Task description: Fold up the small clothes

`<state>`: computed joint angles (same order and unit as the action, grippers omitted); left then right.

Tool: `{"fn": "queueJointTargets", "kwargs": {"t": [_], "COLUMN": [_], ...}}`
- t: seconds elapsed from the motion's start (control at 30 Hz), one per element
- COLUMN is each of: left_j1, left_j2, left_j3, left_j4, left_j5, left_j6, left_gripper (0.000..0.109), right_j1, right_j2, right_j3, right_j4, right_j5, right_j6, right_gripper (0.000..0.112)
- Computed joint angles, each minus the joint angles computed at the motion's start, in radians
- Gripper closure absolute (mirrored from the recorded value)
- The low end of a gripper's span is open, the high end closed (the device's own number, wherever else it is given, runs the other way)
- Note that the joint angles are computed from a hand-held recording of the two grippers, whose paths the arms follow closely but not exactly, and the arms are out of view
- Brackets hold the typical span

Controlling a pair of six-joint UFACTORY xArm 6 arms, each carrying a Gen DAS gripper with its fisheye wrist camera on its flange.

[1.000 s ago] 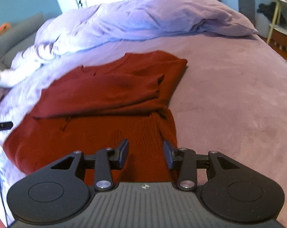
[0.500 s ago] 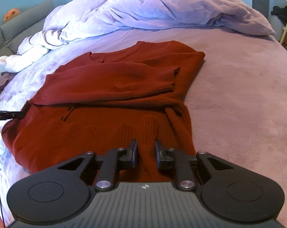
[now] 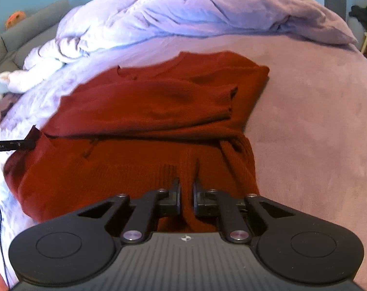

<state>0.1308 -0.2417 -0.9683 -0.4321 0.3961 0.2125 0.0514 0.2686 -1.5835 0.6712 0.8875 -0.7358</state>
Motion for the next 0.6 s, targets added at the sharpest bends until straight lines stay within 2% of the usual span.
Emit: {"fn": "queueJointTargets", "kwargs": {"t": [0.1,0.13,0.23,0.3,0.37,0.43,0.47,0.5,0.57,0.6], "left_j1": [0.009,0.011,0.022,0.033,0.042,0.045,0.046,0.046,0.046,0.047], "left_j2": [0.021,0.042,0.126,0.186,0.252,0.295,0.303,0.308,0.290,0.283], "left_j3": [-0.065,-0.092,-0.167,-0.208,-0.252,-0.282,-0.282,-0.280,-0.244,-0.231], "left_j4": [-0.056,-0.039,0.048,0.152,0.248,0.223,0.220,0.191,0.064,0.016], "left_j5": [-0.041,-0.061,-0.125,-0.139,-0.105,-0.023,-0.006,0.013,0.000,-0.009], "left_j6": [0.053,0.040,-0.066,-0.188,-0.280,-0.264,-0.263,-0.237,-0.122,-0.073], "left_gripper": [0.102,0.102,0.102,0.101,0.100,0.096,0.083,0.055,0.033,0.034], "right_j1": [-0.016,-0.018,0.006,0.026,0.043,0.060,0.062,0.062,0.065,0.063], "right_j2": [0.012,0.028,0.092,0.154,0.222,0.302,0.349,0.387,0.439,0.455], "right_j3": [-0.055,-0.092,-0.197,-0.279,-0.359,-0.449,-0.507,-0.557,-0.622,-0.645], "right_j4": [0.110,0.145,0.179,0.172,0.123,0.028,-0.014,-0.050,-0.129,-0.157], "right_j5": [0.025,0.024,-0.046,-0.100,-0.136,-0.141,-0.109,-0.072,-0.012,0.025], "right_j6": [-0.036,-0.036,-0.005,0.033,0.106,0.190,0.232,0.264,0.317,0.331], "right_gripper": [0.105,0.105,0.105,0.105,0.105,0.104,0.104,0.103,0.100,0.099]}}
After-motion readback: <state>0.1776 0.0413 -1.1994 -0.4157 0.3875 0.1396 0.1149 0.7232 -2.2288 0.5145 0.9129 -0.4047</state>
